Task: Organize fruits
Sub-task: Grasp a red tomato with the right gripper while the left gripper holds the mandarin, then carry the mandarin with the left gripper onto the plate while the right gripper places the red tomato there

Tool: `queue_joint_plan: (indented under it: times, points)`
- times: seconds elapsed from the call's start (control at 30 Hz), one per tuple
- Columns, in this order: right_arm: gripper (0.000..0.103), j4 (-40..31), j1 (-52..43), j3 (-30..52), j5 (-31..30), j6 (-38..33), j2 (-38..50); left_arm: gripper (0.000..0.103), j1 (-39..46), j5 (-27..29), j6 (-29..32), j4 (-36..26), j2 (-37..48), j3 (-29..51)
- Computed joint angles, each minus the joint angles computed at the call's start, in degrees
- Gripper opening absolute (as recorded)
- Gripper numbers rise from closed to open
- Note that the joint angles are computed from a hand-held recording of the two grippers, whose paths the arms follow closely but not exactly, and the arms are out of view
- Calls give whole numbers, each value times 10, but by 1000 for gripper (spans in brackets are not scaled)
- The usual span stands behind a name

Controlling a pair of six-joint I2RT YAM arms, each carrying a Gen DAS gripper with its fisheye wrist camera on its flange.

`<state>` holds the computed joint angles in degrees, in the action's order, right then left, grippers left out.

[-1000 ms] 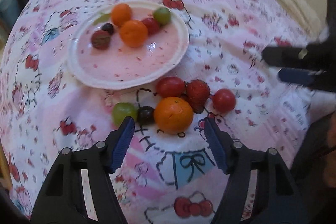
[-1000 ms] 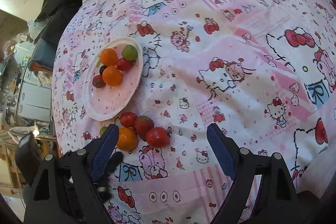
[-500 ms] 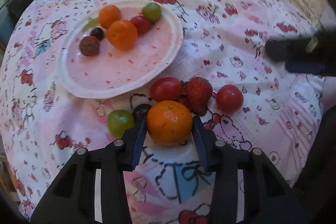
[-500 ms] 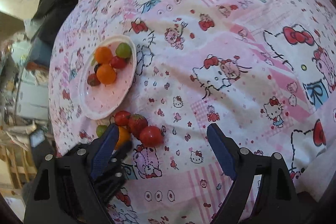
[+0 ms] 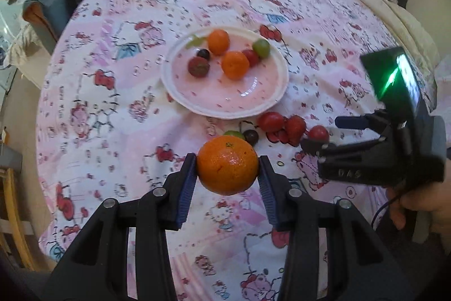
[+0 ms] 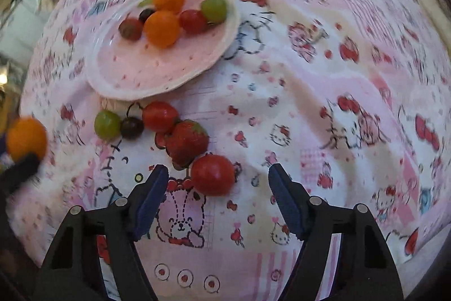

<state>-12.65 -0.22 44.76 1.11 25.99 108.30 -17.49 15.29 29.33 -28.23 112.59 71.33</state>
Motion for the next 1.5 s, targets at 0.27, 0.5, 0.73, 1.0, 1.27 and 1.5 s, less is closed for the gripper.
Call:
queue_joint_plan:
  times: [0.27, 0.5, 0.73, 1.0, 1.27, 1.5]
  points:
    - [59, -16, 42, 31, 48, -34, 44, 39, 11, 14, -40, -4, 28, 29]
    - [36, 0, 18, 15, 20, -33, 25, 39, 14, 17, -53, 0, 29, 27]
    - [36, 14, -16, -34, -17, -35, -36, 39, 15, 8, -56, 23, 27, 19]
    - [36, 25, -14, -93, -33, 0, -119, 39, 15, -9, -57, 56, 27, 6]
    - [36, 35, -25, -109, -58, 18, -163, 39, 13, -27, -58, 82, 33, -2]
    - [36, 40, -30, -123, -68, 26, -203, 39, 17, -32, -59, 116, 26, -22]
